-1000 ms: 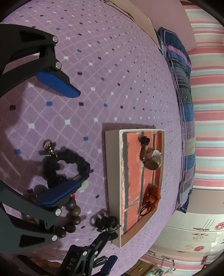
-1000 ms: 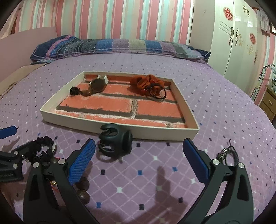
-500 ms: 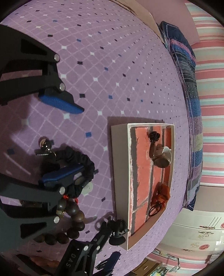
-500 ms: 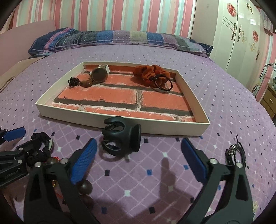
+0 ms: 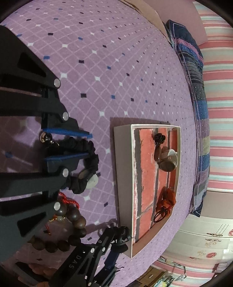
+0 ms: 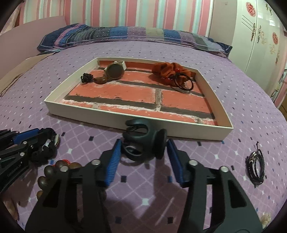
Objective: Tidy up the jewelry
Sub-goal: 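Close the left tool on the black scrunchie while the right tool grasps the black hair clip, then carry the black scrunchie and black hair clip over the brick tray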
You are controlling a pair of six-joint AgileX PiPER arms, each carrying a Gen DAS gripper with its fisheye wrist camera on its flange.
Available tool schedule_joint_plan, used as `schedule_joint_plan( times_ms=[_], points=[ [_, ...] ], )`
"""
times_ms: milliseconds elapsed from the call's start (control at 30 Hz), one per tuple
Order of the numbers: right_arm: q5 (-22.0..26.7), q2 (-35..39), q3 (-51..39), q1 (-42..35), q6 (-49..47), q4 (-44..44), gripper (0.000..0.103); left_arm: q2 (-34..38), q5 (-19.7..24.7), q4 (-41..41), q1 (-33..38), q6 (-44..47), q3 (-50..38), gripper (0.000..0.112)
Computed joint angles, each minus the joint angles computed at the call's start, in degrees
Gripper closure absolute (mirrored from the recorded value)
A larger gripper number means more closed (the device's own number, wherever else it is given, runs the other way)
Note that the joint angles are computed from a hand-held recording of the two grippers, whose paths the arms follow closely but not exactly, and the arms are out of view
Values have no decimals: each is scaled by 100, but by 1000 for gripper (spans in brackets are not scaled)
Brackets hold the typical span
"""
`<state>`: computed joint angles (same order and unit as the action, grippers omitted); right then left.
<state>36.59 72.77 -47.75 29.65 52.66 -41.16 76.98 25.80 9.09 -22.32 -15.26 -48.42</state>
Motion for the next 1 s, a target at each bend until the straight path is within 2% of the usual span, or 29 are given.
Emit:
schedule_joint_plan(
  times_ms=[300,567,900,1000],
  points=[
    [12,-34,-1,71,44,16,58,-22,-24,12,-28,-14,15,100],
    [-112,-359,97,-121,-174,191,58,-206,-4,327,-136,-402,36,102],
    [-248,-740,37,-539,-941,702,58,-452,523,1252,-560,-1420,-357,102],
    [-305,-874,-67,-830,-1423,1036,58,-454,713,1533,-743,-1675,-571,102]
  ],
)
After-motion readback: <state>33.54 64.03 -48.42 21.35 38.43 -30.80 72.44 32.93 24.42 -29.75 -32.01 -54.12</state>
